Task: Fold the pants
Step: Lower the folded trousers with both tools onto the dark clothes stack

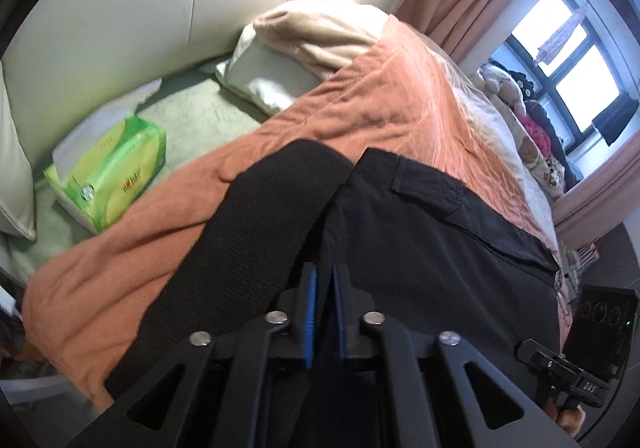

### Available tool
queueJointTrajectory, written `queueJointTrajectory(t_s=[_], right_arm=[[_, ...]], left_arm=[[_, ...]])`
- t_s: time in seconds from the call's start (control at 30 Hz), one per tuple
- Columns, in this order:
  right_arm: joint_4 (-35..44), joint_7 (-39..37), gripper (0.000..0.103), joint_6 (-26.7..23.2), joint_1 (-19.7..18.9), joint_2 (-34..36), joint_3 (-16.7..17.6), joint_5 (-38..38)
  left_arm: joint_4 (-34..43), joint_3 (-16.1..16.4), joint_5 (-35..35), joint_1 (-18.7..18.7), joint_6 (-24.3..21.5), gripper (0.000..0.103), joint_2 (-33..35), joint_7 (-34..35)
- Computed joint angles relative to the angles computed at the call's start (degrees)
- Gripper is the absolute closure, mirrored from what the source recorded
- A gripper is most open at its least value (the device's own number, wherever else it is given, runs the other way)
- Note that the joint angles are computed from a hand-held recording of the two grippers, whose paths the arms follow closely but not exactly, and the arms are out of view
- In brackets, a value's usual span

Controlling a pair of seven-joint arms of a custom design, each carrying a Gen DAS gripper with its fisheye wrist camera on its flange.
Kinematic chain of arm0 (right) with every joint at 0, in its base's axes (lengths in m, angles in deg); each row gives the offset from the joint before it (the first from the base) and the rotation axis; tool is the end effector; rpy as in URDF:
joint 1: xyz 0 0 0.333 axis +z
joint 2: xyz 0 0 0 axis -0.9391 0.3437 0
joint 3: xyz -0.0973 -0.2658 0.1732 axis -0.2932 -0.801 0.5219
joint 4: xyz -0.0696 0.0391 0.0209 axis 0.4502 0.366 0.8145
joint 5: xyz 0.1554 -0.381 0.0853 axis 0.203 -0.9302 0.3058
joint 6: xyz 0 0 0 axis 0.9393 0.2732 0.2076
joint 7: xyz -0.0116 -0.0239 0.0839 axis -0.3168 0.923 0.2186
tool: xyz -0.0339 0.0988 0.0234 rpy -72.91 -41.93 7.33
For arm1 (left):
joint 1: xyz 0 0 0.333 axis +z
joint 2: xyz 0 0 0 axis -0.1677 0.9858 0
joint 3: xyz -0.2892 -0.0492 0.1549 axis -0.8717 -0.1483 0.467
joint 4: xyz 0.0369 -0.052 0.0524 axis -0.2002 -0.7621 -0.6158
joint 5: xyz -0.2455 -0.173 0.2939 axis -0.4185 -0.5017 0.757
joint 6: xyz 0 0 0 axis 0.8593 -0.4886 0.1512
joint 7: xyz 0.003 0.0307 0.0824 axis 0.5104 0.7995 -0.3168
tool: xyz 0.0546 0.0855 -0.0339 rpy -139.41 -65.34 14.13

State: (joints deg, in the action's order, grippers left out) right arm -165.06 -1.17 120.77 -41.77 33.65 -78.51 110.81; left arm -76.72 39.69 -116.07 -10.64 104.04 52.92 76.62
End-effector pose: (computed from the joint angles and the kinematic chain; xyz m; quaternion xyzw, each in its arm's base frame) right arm 0.4616 0.1563 0.5881 -0.6340 0.5666 0.0409 0.5247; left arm 0.5745 -0.0641 0.6000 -0.6588 0.6692 -0.3421 0.0336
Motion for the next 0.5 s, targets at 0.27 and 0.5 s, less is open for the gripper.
queueJointTrajectory(t_s=[0.27, 0.5], right_arm=[[3.8, 1.6, 0.077, -0.6, 0.4, 1.8, 0.8, -2.5], [8.3, 1.5, 0.077, 0.9, 0.6, 6.8, 2.1, -0.3]], left_arm=[[3.7, 0.0, 3.6, 0.6, 1.4, 0.098, -0.5, -0.3], [6.7, -0.3, 6.9, 1.5, 4.6, 0.099, 3.3, -5.0]])
